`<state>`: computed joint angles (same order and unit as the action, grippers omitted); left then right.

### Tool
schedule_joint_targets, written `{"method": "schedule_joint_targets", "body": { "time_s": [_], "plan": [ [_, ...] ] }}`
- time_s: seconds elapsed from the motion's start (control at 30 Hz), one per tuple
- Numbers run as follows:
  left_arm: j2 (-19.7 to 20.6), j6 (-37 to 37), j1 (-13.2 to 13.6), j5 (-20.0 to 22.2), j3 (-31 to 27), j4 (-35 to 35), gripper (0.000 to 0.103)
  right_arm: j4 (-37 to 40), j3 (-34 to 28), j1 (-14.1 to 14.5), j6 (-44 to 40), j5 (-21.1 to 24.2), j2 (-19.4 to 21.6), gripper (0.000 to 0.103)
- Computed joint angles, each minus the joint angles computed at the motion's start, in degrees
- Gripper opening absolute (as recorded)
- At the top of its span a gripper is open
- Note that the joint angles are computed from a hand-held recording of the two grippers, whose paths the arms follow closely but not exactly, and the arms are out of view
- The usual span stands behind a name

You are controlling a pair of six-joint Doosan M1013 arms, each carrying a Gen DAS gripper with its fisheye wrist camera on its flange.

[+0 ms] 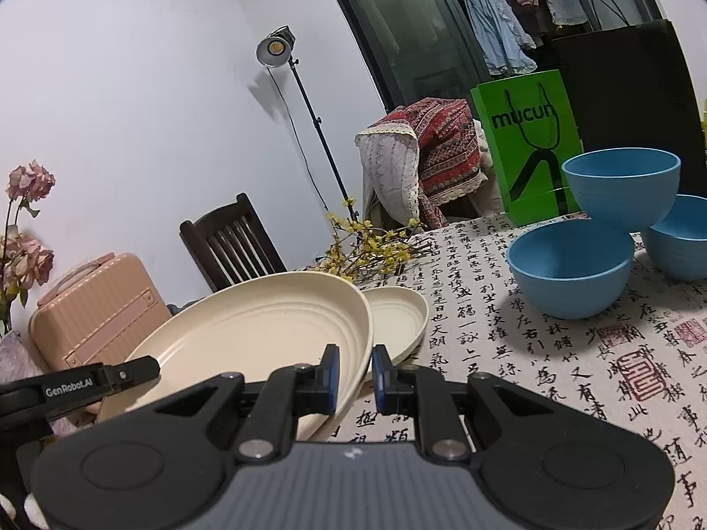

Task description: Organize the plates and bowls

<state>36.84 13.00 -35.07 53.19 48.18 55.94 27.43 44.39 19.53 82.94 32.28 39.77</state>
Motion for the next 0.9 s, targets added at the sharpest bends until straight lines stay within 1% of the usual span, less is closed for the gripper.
{"method": "schedule_joint_targets", "body": {
  "time_s": [0.43, 0.9],
  "plan": [
    [-0.6, -0.9, -1.2, -0.9, 1.3, 0.5, 0.011, 1.5, 5.5, -0.7, -1.4, -2.9, -3.2, 0.015],
    [-0.4, -0.4, -2.4, -1.5, 1.4, 0.5, 0.011, 2.6, 10.0, -1.5, -2.2, -5.2, -5.8, 0.015]
  ]
}}
